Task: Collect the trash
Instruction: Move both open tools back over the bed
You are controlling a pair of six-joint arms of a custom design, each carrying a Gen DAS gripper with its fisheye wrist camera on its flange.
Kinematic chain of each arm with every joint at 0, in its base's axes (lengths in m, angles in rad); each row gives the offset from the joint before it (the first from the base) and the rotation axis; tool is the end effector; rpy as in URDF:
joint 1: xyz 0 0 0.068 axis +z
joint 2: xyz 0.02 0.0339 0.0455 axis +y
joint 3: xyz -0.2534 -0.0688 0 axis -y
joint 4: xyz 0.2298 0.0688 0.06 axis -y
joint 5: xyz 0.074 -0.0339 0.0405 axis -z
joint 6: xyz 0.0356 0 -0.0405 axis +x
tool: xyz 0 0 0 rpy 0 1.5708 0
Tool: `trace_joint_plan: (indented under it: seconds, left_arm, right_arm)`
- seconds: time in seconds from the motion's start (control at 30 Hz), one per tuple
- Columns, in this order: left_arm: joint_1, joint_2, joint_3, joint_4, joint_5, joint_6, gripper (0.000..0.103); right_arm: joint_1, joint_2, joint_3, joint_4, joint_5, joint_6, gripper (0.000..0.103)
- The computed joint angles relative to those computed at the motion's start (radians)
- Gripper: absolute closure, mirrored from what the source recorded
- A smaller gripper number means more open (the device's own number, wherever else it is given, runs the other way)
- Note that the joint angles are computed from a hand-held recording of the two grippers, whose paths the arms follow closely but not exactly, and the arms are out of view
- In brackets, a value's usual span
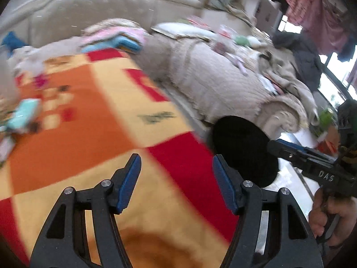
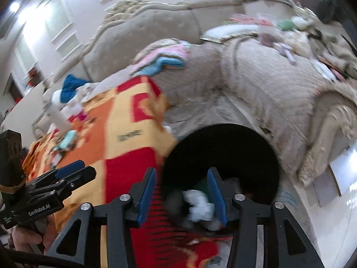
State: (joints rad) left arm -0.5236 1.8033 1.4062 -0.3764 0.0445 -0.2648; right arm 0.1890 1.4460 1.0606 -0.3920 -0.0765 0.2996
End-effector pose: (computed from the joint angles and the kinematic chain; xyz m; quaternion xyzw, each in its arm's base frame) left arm 0.3386 -0.1973 0.2500 0.1275 0.9125 -0.1680 0.3504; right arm 0.2961 0.0594 0.2573 0.0362 0.9211 0.1276 0.3661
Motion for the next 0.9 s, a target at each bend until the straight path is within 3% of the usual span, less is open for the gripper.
trace_joint_plan:
  seconds: [0.2, 0.37, 0.53, 0.63, 0.77, 0.9]
  left_arm:
    - [0.297, -0.240, -0.278, 0.034, 0.047, 0.114, 0.038]
    - [0.624, -0.237, -0.306, 0.039, 0.144, 0.251, 0.038]
    - [0.824, -0.073, -0.114, 0.005, 0.257, 0.301, 0.038]
    - [0.853, 0.105, 0.143, -0.157, 0.342, 0.391, 0.037]
    - [0.830, 0.233, 0.312, -0.220, 0.334, 0.497, 0.037]
    - [0.806, 0.407, 0.521, -0.347, 0.329, 0.553, 0.037]
  right_arm:
    - [0.259, 0.176, 0.181, 0.008, 0.074, 0.073, 0.056]
    - [0.385, 0.374, 0.342, 0.038, 0.077, 0.100, 0.056]
    - [0.443, 0.581, 0.533, 0.000, 0.112, 0.076, 0.056]
    - [0.461, 0.662, 0.589, 0.006, 0.114, 0.063, 0.055]
    - [0.480, 0.677, 0.577, 0.041, 0.160, 0.042, 0.052]
    - [0.469, 0.667, 0.551, 0.076, 0.127, 0.054, 0.051]
